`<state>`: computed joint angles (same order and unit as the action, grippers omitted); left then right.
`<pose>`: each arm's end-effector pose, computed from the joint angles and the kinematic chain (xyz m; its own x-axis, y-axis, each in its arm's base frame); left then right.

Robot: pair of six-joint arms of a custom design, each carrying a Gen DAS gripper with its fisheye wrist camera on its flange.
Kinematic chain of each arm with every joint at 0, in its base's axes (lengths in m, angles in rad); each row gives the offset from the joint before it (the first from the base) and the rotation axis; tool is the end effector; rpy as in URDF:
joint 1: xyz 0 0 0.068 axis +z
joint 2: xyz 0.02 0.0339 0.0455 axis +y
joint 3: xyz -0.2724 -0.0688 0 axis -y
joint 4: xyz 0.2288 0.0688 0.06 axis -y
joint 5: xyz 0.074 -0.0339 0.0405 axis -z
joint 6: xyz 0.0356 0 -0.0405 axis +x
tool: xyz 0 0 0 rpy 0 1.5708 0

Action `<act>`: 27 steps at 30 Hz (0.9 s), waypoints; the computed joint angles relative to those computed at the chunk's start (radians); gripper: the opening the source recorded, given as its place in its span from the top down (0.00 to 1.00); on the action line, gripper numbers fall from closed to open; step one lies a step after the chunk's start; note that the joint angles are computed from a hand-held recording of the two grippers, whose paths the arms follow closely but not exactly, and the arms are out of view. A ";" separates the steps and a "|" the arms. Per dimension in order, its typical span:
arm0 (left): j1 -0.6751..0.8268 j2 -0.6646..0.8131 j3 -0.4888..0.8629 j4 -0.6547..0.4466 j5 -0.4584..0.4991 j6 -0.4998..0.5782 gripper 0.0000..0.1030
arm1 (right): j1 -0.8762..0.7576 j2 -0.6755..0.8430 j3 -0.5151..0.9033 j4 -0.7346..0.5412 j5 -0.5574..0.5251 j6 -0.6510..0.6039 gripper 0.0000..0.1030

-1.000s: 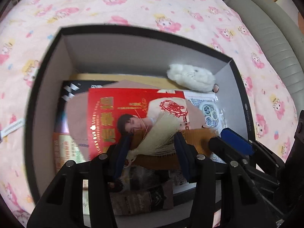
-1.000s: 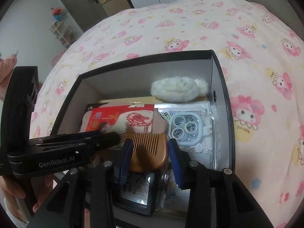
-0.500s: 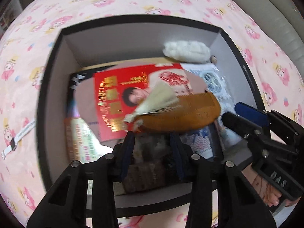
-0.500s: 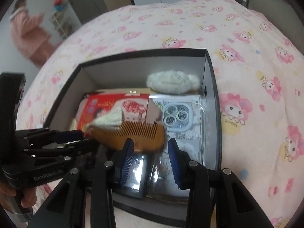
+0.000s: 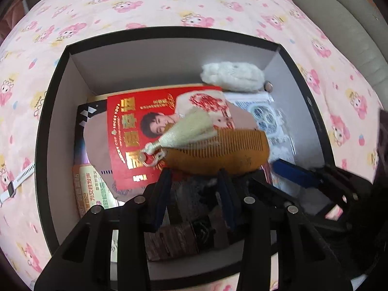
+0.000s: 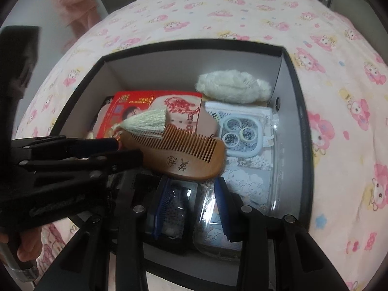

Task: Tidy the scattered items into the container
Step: 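Lower the comb into the box with both tools, then open the left tool off the tassel while the right tool keeps holding the comb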

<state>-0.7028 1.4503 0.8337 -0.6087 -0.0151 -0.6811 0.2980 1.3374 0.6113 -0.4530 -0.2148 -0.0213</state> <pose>0.1879 -0.1584 0.1974 -0.9622 -0.0100 -0.2720 0.0470 0.9782 -0.2022 0.1980 0.0688 0.1709 -0.8756 -0.2907 -0.3859 -0.3834 0.9041 0.1888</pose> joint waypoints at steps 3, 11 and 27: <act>0.031 -0.001 0.010 -0.020 0.016 0.014 0.63 | -0.010 0.069 0.047 -0.033 -0.029 -0.008 0.67; 0.165 0.029 0.037 -0.007 0.053 0.079 0.63 | -0.020 0.246 0.210 -0.067 -0.009 0.021 0.67; 0.204 0.141 0.080 0.046 0.059 0.183 0.64 | -0.032 0.301 0.276 -0.090 -0.029 0.004 0.67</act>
